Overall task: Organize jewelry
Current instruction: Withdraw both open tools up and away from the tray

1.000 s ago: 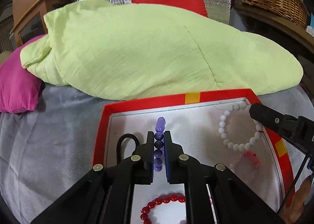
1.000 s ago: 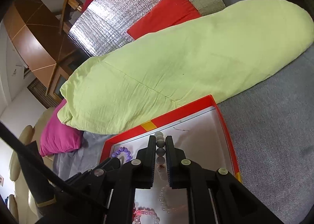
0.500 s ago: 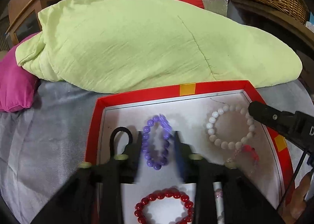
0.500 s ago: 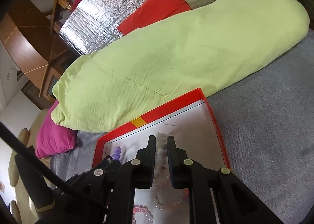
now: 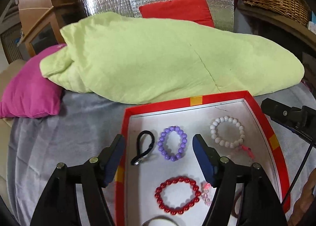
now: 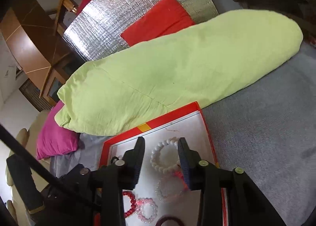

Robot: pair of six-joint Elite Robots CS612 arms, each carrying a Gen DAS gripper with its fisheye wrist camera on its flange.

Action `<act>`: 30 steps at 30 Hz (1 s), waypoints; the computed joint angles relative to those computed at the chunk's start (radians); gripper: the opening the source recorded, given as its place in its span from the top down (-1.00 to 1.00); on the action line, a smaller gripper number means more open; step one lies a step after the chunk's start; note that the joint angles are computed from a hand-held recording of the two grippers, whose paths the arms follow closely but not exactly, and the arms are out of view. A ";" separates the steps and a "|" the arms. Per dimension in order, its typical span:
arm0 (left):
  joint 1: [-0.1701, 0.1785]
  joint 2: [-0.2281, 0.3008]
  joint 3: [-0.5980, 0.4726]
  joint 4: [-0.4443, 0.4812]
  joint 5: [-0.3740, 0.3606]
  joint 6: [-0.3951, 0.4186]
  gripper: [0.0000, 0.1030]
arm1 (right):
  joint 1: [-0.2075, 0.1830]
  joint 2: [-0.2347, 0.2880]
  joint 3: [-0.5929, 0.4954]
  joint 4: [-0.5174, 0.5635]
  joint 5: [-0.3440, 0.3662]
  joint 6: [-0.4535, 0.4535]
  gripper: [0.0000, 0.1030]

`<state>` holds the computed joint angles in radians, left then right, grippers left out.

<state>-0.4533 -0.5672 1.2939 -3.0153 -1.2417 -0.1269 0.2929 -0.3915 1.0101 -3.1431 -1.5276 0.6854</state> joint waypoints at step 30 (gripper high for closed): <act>-0.016 -0.225 0.433 -0.338 0.132 -0.227 -0.82 | 0.129 -0.238 0.381 -0.137 -0.324 -0.325 -0.26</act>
